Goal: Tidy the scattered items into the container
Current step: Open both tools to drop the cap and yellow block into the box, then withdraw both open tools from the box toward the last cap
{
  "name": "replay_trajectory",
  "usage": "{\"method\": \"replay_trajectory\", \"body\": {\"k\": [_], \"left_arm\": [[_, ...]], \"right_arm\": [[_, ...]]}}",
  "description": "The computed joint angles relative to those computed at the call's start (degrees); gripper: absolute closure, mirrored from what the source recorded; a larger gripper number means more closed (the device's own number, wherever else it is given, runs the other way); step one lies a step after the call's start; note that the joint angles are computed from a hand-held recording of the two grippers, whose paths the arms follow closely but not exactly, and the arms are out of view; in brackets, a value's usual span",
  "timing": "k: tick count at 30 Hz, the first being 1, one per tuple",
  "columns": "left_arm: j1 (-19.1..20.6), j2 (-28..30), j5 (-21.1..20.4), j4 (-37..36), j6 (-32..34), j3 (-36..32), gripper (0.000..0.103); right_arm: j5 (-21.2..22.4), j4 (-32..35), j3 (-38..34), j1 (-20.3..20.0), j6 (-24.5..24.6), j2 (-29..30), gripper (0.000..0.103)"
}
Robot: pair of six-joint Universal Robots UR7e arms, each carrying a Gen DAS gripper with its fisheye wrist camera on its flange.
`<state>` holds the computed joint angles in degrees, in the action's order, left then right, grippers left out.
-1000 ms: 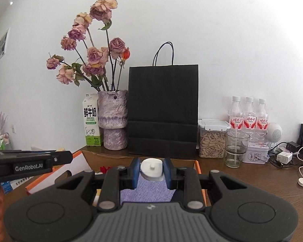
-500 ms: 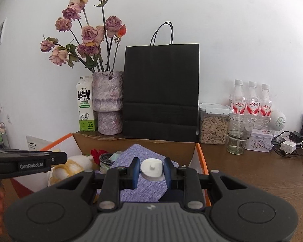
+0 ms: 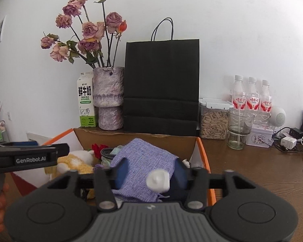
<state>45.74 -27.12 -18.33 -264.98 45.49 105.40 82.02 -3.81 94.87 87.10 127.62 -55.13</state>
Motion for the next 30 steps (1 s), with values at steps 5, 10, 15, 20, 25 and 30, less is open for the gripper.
{"method": "replay_trajectory", "body": {"k": [5, 10, 15, 20, 25, 30], "left_arm": [[-0.9, -0.1, -0.5, -1.7, 0.7, 0.8, 0.000], [-1.2, 0.2, -0.1, -2.1, 1.3, 0.9, 0.000], [-1.3, 0.5, 0.1, -1.5, 0.6, 1.3, 0.000], [-1.4, 0.6, 0.2, -1.6, -0.4, 2.2, 0.000], [-1.7, 0.7, 0.9, -2.1, -0.9, 3.0, 0.000], [-2.3, 0.8, 1.6, -2.1, -2.2, 4.3, 0.000]], "right_arm": [[-3.0, -3.6, 3.4, -0.6, -0.9, -1.8, 0.000], [-3.0, -4.1, 4.1, -0.7, -1.1, -2.2, 0.000], [-2.4, -4.4, 4.5, -0.7, -1.1, -2.4, 0.000], [-2.7, -6.0, 5.8, -1.0, -0.9, -3.2, 0.000], [-2.6, -6.2, 6.2, -1.3, -0.6, -3.6, 0.000], [-2.6, -6.9, 7.4, -1.9, -1.2, -4.4, 0.000]]}}
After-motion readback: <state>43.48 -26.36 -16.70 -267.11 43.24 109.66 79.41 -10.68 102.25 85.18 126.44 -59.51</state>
